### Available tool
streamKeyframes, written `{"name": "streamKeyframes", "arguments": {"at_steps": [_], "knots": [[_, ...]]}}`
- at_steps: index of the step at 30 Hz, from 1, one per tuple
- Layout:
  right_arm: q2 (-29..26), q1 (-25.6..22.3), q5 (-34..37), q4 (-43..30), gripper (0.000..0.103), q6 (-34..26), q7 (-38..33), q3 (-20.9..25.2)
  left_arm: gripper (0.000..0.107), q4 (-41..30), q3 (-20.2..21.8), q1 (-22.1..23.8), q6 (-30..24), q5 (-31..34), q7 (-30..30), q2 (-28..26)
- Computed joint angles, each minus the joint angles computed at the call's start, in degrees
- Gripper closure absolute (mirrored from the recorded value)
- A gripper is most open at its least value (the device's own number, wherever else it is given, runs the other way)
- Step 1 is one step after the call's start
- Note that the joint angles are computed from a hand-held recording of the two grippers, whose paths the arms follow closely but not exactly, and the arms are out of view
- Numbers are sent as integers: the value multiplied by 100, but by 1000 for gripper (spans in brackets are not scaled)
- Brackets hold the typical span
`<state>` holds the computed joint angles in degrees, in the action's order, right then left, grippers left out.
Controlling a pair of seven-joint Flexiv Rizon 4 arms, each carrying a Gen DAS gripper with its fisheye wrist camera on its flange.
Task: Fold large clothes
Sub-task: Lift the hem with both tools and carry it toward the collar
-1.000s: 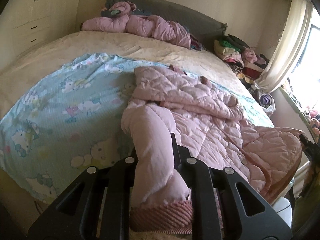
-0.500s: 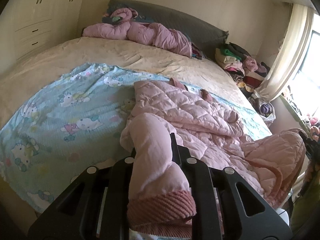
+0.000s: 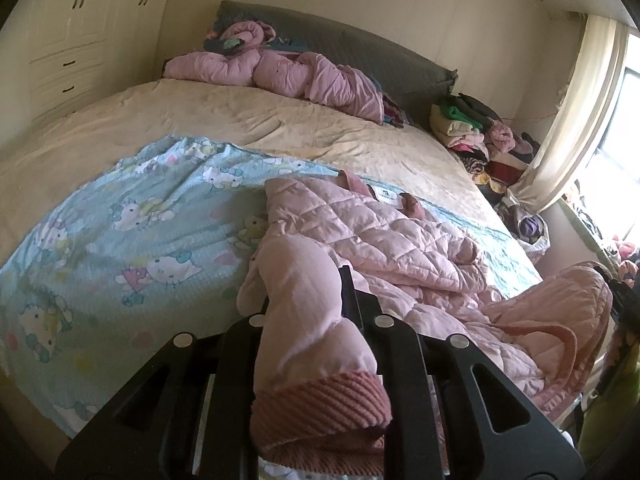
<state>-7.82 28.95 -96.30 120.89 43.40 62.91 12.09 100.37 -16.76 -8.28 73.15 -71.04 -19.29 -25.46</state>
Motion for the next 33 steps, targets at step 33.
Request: {"name": "streamKeyframes", "arguments": {"at_steps": [33], "knots": [[-317, -780, 17, -429, 88, 655, -125, -478, 92, -2080, -93, 25, -28, 2988, -2533, -1344]]}}
